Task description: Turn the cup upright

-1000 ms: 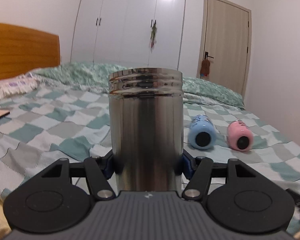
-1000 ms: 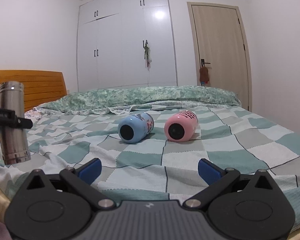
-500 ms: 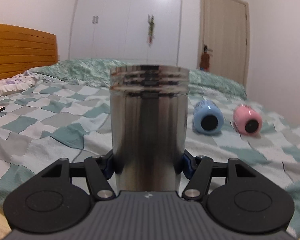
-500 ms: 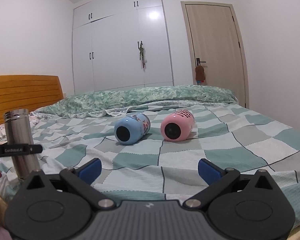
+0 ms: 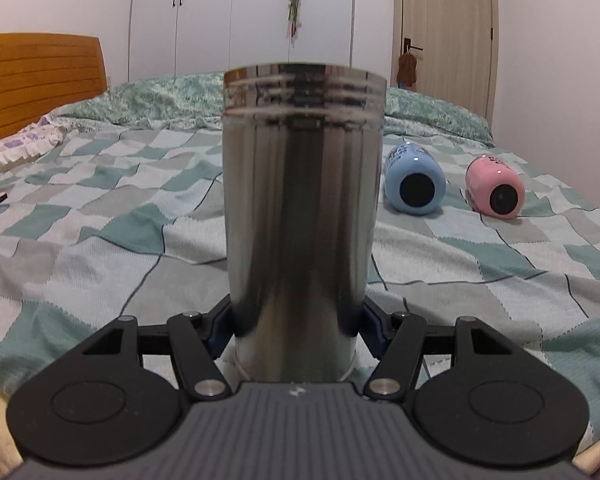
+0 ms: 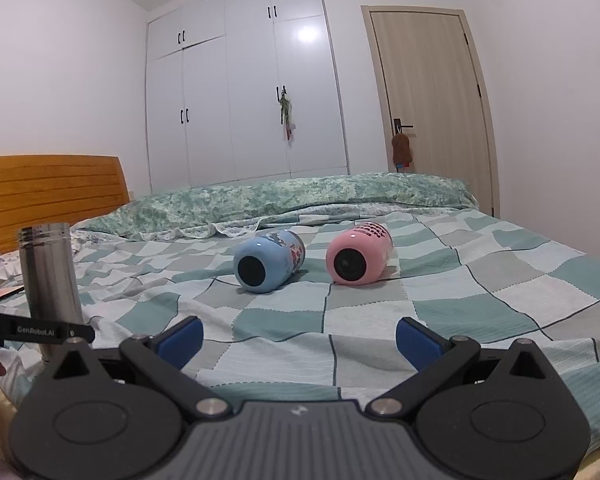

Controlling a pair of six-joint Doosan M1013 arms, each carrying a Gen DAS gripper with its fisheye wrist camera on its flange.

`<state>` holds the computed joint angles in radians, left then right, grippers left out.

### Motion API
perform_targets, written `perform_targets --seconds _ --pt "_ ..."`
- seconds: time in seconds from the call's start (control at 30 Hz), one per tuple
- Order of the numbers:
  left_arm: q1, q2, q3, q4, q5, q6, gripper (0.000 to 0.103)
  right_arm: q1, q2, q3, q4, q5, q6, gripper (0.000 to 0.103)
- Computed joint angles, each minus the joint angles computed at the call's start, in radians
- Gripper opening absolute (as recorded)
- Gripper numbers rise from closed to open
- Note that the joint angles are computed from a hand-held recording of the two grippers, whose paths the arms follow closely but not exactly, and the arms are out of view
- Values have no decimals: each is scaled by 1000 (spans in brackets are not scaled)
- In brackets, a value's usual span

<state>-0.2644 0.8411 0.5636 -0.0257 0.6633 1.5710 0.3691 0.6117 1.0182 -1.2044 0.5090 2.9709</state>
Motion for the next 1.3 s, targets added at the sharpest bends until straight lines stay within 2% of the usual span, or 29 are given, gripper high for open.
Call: perform_targets --seconds 0.13,0.23,0.4,0.53,0.6,0.77,0.97,1.07,1.27,1.3 --pt "1 -2 2 -4 4 -7 64 0 0 1 -5 -2 6 103" --pt "1 -4 6 -18 -2 8 70 0 1 0 -5 -4 8 103" --pt "2 -21 37 -50 -38 35 86 1 0 2 -6 -3 12 103" --pt "4 -42 74 -72 -83 43 94 2 -1 3 -13 -4 16 103" --pt "2 -61 102 -61 -107 28 103 2 -3 9 -26 -9 26 103" --pt "-2 -120 192 -44 -187 14 103 7 -19 35 -97 -24 72 103" --pt "-12 -208 347 -35 -345 -3 103 16 -47 69 -102 -29 31 103" --pt "-19 -237 408 -18 -393 -15 103 23 -59 90 -110 -24 13 103" --pt "-34 -276 524 174 -540 -185 103 36 -76 125 -157 -1 34 103" --pt "-36 -279 534 249 -557 -253 103 38 -78 130 -172 2 51 103"
